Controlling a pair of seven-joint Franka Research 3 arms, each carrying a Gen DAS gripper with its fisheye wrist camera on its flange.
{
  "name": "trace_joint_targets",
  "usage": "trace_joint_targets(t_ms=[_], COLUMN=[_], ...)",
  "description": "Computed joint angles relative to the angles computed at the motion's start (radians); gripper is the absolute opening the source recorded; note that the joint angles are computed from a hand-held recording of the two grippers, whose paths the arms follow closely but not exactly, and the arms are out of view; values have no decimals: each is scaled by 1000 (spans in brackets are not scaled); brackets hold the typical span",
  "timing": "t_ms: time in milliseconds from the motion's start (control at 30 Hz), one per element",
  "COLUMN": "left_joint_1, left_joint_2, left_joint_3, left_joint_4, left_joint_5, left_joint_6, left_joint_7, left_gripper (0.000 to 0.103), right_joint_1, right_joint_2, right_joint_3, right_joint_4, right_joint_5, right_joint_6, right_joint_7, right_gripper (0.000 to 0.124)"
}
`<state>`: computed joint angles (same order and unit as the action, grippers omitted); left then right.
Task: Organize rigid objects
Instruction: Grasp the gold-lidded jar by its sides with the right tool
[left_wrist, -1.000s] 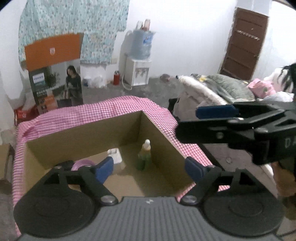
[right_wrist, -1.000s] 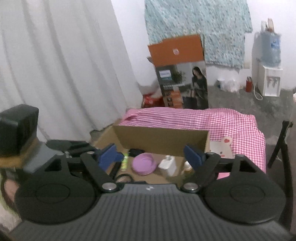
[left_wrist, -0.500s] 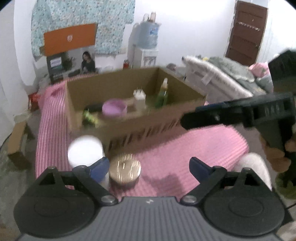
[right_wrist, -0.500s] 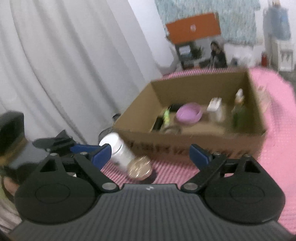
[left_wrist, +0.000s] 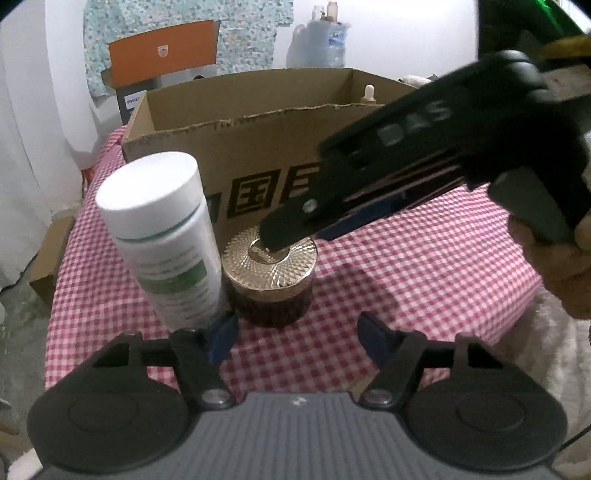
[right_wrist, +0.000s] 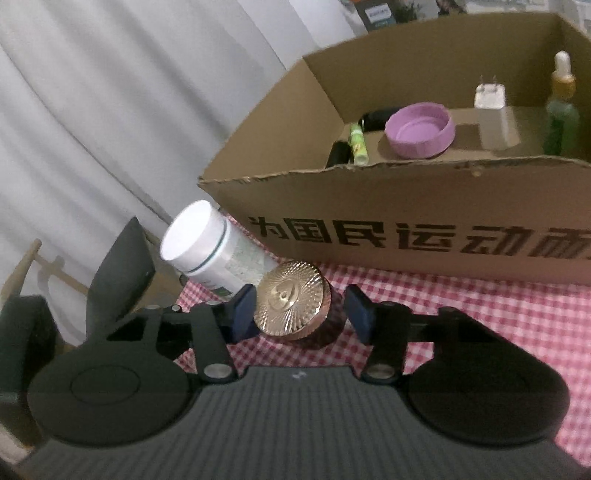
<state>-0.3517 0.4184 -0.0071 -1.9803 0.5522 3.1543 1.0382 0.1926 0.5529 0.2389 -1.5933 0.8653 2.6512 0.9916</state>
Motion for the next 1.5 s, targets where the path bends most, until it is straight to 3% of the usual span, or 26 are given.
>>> trace_joint_targets(t_ms=[100, 367, 500, 667, 767, 967, 1100, 1500], left_joint_1=[-43, -38, 17, 171, 206, 86, 23, 18], left_joint_2=[16, 42, 54, 90, 109, 115, 121, 148], left_joint_3=[53, 40, -40, -249, -310, -191, -121, -148], left_joint_4=[9, 34, 48, 78, 93, 124, 143, 224], left_joint_5=[14, -5, -25, -79, -111, -143, -139, -133], left_joint_6=[24, 42, 37, 11, 2, -28, -35, -125], left_joint_7=[-33, -6, 56, 222, 302, 289, 239, 232], left_gripper=[72, 70, 70, 70, 68, 67, 57, 55], right_joint_1=[18, 17, 9, 4, -7, -38, -46, -17], right_joint_2=[32, 27, -26, -104, -149, -187, -176, -195], right_joint_3=[-13, -15, -18, -38, -41, -35, -33, -59], right_joint_4=[38, 34, -38, -151, -217, -275, -270, -292], right_joint_5=[-41, -74, -62, -40, -8, 123, 185, 181], right_joint_6=[-12, -27, -5, 46, 76, 86, 72, 91], right_joint_7=[31, 77, 90, 118, 114, 60, 18, 44], right_gripper=[44, 43, 43, 45, 44, 45, 46, 44])
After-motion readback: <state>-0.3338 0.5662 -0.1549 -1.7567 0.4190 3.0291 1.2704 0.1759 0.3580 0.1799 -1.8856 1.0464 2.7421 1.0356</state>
